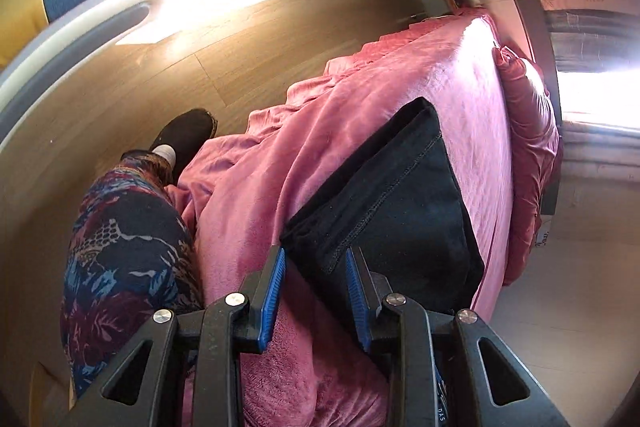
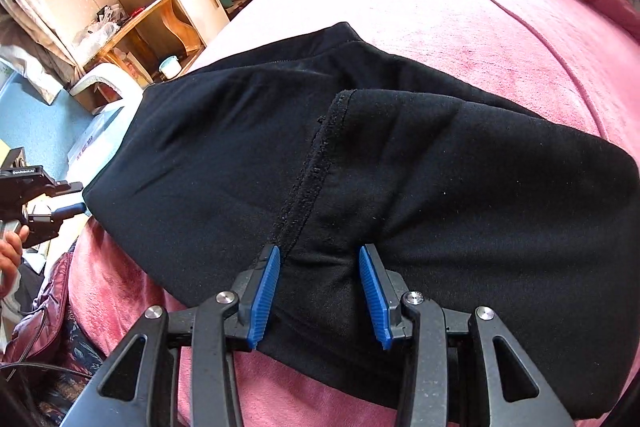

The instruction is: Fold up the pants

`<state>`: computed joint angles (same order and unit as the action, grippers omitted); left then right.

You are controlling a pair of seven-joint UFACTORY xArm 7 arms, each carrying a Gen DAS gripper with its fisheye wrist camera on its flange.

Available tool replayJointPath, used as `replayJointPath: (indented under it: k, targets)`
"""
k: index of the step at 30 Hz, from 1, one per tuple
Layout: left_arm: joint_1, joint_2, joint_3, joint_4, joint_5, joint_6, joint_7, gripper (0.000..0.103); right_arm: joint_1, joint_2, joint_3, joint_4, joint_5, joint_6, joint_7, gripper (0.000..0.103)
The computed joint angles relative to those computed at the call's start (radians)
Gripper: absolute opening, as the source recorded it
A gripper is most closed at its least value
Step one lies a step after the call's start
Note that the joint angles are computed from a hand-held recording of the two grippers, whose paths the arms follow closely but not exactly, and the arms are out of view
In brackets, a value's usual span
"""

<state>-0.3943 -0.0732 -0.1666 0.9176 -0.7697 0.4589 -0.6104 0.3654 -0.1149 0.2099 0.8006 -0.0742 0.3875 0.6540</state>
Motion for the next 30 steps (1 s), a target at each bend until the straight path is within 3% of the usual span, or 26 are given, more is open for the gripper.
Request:
replayJointPath:
  k: [4, 13, 19, 22, 25, 28, 30]
  targets:
    - [-0.010, 0.038, -0.006, 0.014, -0.091, -0.012, 0.051, 0.031, -0.002, 0.001, -0.003, 0.003, -0.001, 0.007, -0.006, 0.043]
    - [-0.005, 0.101, -0.040, 0.027, -0.116, -0.103, 0.051, 0.031, 0.000, 0.013, 0.001, 0.022, -0.015, 0.017, 0.015, 0.043]
    - [-0.013, 0.094, -0.047, 0.025, 0.029, -0.145, -0.016, 0.014, 0.001, 0.011, -0.004, 0.011, -0.006, 0.003, 0.009, 0.043]
    - [-0.023, 0.079, -0.050, 0.040, 0.163, -0.193, -0.061, 0.013, 0.001, 0.004, -0.008, -0.002, 0.011, -0.010, -0.003, 0.044]
    - [-0.041, 0.090, -0.065, 0.111, 0.164, -0.240, 0.063, 0.013, 0.008, -0.007, -0.023, -0.012, 0.070, -0.014, -0.064, 0.046]
    - [-0.058, 0.134, -0.101, 0.235, 0.060, -0.252, 0.304, 0.012, 0.016, -0.038, -0.048, -0.021, 0.180, -0.009, -0.146, 0.063]
    - [-0.061, 0.180, -0.137, 0.328, 0.002, -0.234, 0.453, 0.012, 0.010, -0.077, -0.058, -0.036, 0.213, -0.034, -0.168, 0.064]
